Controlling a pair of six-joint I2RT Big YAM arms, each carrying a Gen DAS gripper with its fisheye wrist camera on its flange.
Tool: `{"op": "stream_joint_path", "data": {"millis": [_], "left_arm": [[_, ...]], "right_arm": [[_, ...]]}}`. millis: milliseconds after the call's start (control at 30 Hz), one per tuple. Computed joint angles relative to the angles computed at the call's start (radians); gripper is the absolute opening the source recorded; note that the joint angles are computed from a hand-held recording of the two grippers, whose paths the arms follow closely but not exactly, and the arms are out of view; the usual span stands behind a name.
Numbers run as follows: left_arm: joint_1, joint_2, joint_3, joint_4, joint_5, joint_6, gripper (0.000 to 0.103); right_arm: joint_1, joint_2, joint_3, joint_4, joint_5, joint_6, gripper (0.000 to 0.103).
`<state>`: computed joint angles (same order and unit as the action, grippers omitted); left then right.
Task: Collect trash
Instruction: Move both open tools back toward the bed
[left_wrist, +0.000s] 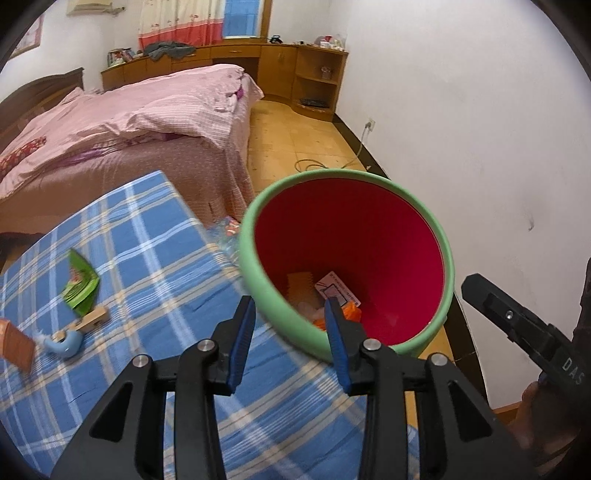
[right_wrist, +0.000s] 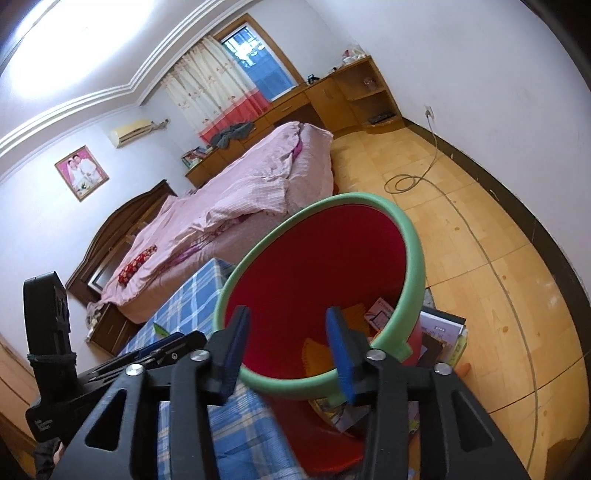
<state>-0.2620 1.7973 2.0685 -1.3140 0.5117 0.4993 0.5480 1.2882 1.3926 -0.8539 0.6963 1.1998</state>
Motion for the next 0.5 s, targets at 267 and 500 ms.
{"op": "stream_joint_path", "data": {"millis": [267,500], "left_arm": [[0.068,-0.002,0.033,0.003,-0.003,-0.023,0.039],[0.138,0.026,0.087,0.001,-0.016,-0.041,0.039]], "right_arm": [[0.028,0.047,0.06,-0.019,-0.017,0.0,0.057],[0.036,0.097,0.109,-0.022,-0.074,0.003,0.063]]}}
